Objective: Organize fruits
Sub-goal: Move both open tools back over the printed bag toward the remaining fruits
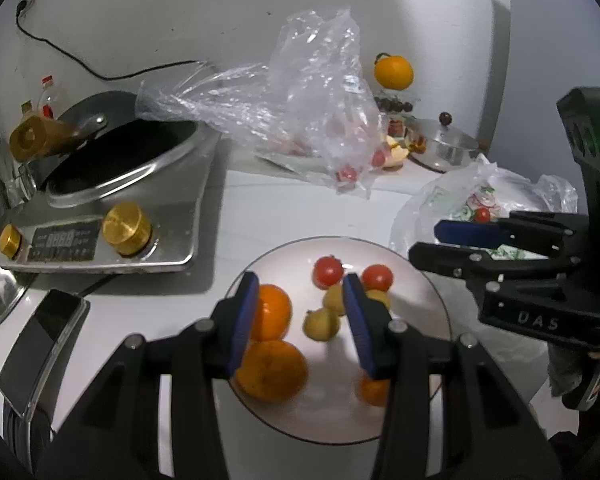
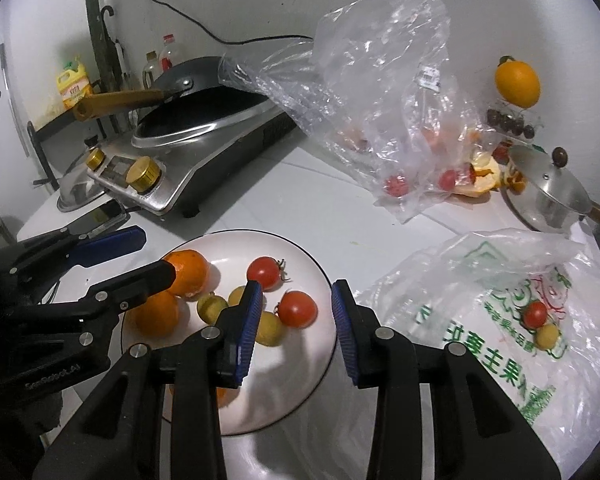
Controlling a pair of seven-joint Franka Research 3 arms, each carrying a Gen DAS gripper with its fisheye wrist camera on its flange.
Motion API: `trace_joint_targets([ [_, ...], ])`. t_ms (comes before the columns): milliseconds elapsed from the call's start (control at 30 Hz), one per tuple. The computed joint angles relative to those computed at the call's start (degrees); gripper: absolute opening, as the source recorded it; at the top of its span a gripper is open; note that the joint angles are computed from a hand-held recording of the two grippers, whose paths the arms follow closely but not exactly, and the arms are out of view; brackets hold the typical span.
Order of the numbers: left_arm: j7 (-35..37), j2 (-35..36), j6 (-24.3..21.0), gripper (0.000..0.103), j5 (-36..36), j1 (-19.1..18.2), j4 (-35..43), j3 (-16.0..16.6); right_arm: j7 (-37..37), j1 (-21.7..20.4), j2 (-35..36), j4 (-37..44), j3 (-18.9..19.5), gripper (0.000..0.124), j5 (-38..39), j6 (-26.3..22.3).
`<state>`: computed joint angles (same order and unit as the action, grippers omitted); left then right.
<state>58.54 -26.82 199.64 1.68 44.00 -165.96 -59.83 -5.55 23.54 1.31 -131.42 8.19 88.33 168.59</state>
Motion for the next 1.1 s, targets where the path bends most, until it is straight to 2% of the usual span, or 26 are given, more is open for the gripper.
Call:
trace_joint_targets([
  [333,-5.2,-3.2,-2.6,0.046,2.3,-0.9,1.7,-2.3,-3.7,-1.3,-3.7,-3.0,-1.6,0.038,3.5,-1.3],
  [400,-6.7,-3.7,-2.9,0.054,3.5,-1.2,2.1,-2.3,-4.3,-1.7,-4.4,-3.5,-2.0,0.038,3.9,-1.7],
  [533,-9.3,-4.3,-3.5,0.059,5.7,-1.7,2.9,-2.5,-5.4,-2.7,-5.6,-4.7,-2.8,0.038,4.5,-2.6],
  [1100,-20.9,-5.6,-8.2,0.059,16.4,3.0,11.4,-11.0,-8.3,-8.2,-10.0,-8.7,-6.7,0.038,5.0,-7.1],
])
